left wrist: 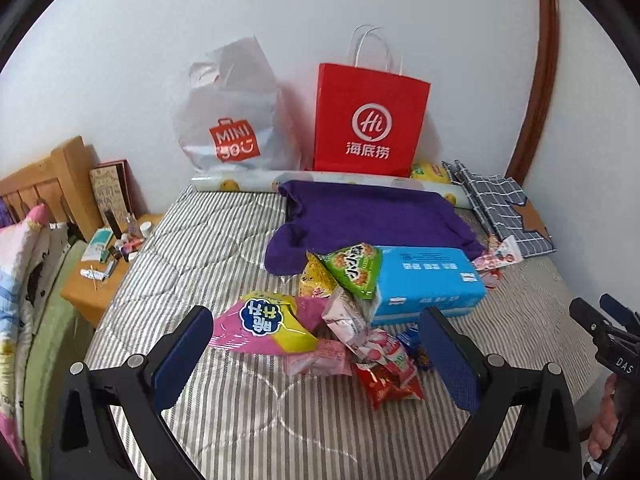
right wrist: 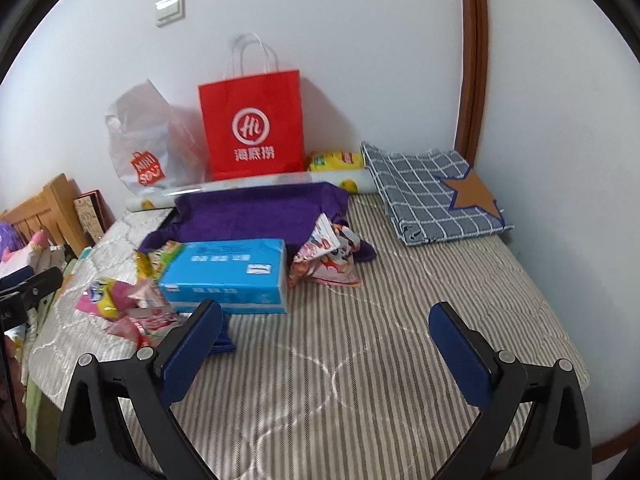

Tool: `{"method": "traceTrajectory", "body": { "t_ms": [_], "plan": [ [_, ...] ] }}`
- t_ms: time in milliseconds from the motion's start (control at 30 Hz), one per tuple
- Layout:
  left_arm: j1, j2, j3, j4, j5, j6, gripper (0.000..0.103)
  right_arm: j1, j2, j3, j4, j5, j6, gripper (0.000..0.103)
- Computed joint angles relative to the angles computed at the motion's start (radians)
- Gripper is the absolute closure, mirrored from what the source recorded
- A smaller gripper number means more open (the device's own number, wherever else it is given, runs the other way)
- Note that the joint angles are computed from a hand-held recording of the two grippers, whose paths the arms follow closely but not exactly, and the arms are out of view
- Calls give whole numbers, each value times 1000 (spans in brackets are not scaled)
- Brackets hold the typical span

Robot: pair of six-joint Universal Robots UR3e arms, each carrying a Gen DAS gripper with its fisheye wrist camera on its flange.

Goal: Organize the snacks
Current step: 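Grasp the pink strawberry bar with the right tool while the left tool approaches the pink chip bag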

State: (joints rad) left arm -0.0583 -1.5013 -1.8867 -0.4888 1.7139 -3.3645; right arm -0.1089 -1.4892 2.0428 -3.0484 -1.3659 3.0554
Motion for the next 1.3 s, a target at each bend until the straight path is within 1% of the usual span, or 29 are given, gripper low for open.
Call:
{"method": "traceTrajectory", "body": {
  "t_ms": [67,133,200,267,300,367,433,500,567,700,767,800,833,900,933,1000,1033,1133,1300],
  "plan": [
    [15,-32,9,12,-13,6,0,-11,60,-30,-15,26,6,3],
    [24,-69,26,16,-7,9,0,-22,114,-71,-3,53,22,4],
    [34,-98,36,29,-7,14,0,-27,160,-112,9,65,46,9],
    [53,-122,47,33,-21,23,3,-22,224,-197,58,61,72,16],
    [62,-134,55,33,-29,29,3,-19,248,-232,77,62,74,18],
    [75,-150,68,29,-33,34,3,-9,296,-297,92,52,74,25],
    [91,-177,95,22,-47,45,3,6,341,-363,102,34,76,30],
    [110,-199,112,26,-75,61,3,18,395,-447,126,35,74,33],
    [124,-227,137,23,-86,69,3,29,447,-534,164,36,65,39],
    [143,-266,171,25,-97,72,3,64,556,-718,250,-1,49,47],
    [152,-277,175,31,-107,78,3,76,607,-802,298,-6,43,56],
    [155,-282,179,29,-108,82,3,77,617,-816,309,-2,39,59],
    [156,-289,184,28,-105,85,3,81,635,-846,335,5,31,65],
    [162,-296,186,31,-109,89,3,90,653,-870,354,-2,17,73],
    [169,-297,182,34,-116,89,3,91,651,-858,338,5,8,79],
    [181,-296,176,35,-130,88,3,85,624,-791,270,33,-8,87],
    [185,-295,173,36,-137,89,3,83,609,-762,246,38,-13,93],
    [191,-283,158,35,-140,90,3,77,537,-647,193,39,-24,95],
    [193,-232,96,62,-160,90,3,31,393,-407,132,86,-51,96]
  ]
}}
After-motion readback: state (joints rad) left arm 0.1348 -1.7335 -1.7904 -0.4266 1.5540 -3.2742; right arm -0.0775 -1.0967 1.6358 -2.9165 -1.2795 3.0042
